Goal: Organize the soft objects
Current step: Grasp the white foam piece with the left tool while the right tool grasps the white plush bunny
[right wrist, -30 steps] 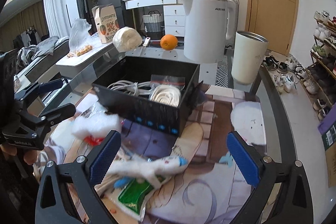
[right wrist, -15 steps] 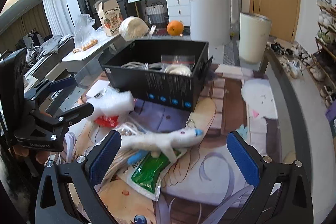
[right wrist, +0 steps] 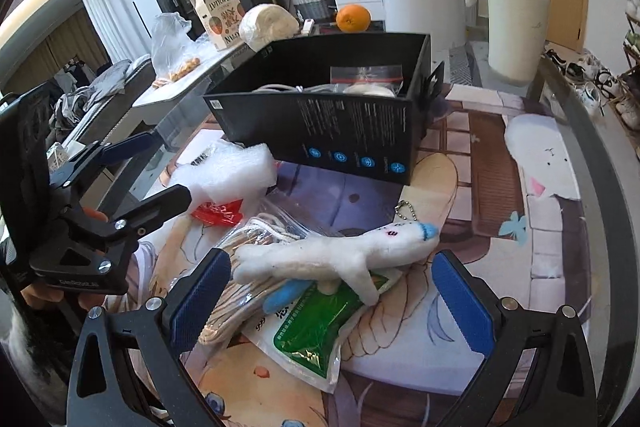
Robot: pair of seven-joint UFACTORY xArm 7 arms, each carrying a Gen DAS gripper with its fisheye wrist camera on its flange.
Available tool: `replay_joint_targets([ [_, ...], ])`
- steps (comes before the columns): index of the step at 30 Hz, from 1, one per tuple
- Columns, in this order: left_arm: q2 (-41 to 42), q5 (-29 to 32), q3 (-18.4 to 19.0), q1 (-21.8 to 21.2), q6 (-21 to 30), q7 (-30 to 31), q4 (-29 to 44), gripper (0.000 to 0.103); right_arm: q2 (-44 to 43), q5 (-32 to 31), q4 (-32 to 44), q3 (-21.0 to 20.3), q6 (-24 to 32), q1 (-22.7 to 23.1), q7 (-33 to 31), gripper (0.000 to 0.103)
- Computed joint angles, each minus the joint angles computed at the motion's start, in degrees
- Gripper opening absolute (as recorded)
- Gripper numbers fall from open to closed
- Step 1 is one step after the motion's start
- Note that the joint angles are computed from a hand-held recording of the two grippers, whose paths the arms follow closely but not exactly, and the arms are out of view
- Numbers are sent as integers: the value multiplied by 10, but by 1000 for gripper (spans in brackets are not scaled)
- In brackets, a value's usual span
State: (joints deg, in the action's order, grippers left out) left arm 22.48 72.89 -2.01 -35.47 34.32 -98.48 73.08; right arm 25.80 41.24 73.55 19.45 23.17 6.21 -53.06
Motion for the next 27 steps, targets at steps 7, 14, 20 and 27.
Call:
replay_joint_targets([
  [7, -2, 3, 0, 2, -3, -5, -4, 103, 16, -9, 20, 2, 9, 6, 5, 102],
  [14, -4, 3, 1, 5, -8, -4, -8, 103, 32, -17, 43, 3, 16, 10, 16, 102],
  [20, -5, 1, 0, 9, -10, -7, -12, 103, 42, -45, 56, -5, 8, 18, 46, 102],
  [27, 5, -9, 3, 14, -27, 0, -2, 103, 46, -86, 56, -19, -11, 16, 94, 102],
])
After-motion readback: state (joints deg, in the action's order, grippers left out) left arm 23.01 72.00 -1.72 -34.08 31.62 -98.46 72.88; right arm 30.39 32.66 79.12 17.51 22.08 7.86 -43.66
